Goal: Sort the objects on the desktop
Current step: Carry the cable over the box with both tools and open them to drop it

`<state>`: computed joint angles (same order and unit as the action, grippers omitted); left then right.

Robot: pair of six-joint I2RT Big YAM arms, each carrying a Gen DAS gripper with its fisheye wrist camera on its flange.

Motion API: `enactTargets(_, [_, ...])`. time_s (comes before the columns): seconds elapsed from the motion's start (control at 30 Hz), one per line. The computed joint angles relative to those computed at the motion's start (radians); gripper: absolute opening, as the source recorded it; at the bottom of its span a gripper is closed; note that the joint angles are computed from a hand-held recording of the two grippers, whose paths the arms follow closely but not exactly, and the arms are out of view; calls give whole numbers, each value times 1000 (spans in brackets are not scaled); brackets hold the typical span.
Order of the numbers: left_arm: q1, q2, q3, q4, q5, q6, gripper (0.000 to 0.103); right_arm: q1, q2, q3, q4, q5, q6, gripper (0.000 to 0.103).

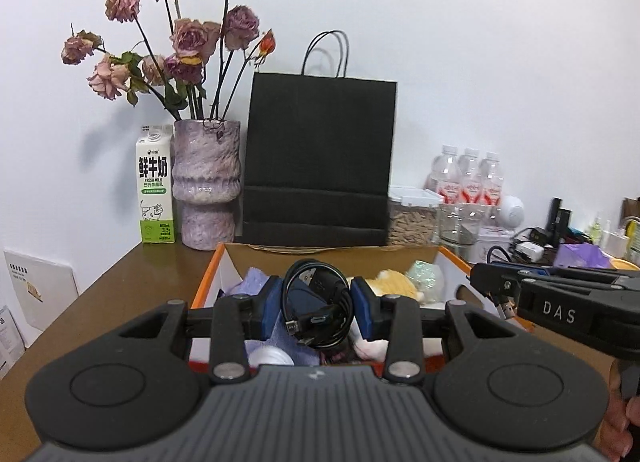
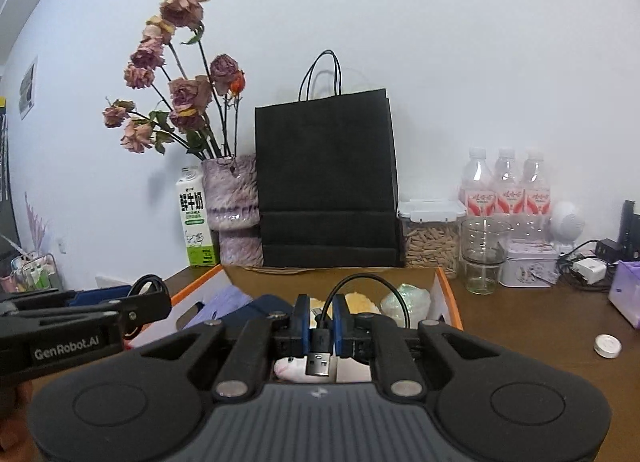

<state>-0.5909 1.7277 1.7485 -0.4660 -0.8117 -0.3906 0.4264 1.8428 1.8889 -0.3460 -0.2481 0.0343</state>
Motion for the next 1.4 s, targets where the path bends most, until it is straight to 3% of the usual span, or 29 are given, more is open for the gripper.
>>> enactTargets(0.13, [37, 49, 29, 33, 8, 14, 38, 7, 81, 95, -23, 11, 12, 10])
enactTargets(0.3, [63, 93, 56, 0, 12, 32, 38, 12, 144, 154, -42, 11, 8, 10])
enactTargets(0.53, [80, 113, 62, -41, 22, 26, 38, 20, 173, 172, -67, 10, -40, 10])
enactTargets(0.67, [73, 111, 45, -7, 0, 55, 39, 21, 167, 158, -62, 8, -41, 11])
enactTargets(0.73, [66, 111, 37, 12, -25, 73, 44, 19, 163, 148, -52, -1, -30, 13])
enactTargets(0.77, [64, 110, 35, 19, -35, 78, 56, 19, 162, 146, -51, -3, -25, 16])
enactTargets(0.8, [63, 110, 36, 24, -45, 81, 74, 18, 162, 148, -54, -5, -22, 27])
enactTargets(0.83, [60, 109, 30, 38, -59, 84, 82, 17, 161, 147, -55, -2, -17, 36])
enactTargets(0.87, [58, 103, 18, 62, -67, 91, 87, 17, 156, 138, -47, 4, -9, 59])
enactTargets(0.9, [56, 101, 12, 75, -82, 94, 90, 17, 151, 126, -31, 9, -3, 75])
enactTargets(0.97, [52, 100, 7, 87, -125, 78, 103, 18, 133, 88, 20, 32, 6, 89])
enactTargets(1.03, [53, 89, -13, 119, -129, 71, 103, 15, 121, 66, 54, 44, 22, 101])
enactTargets(1.4, [47, 77, -47, 171, -149, 88, 103, 23, 98, 25, 87, 52, -19, 103])
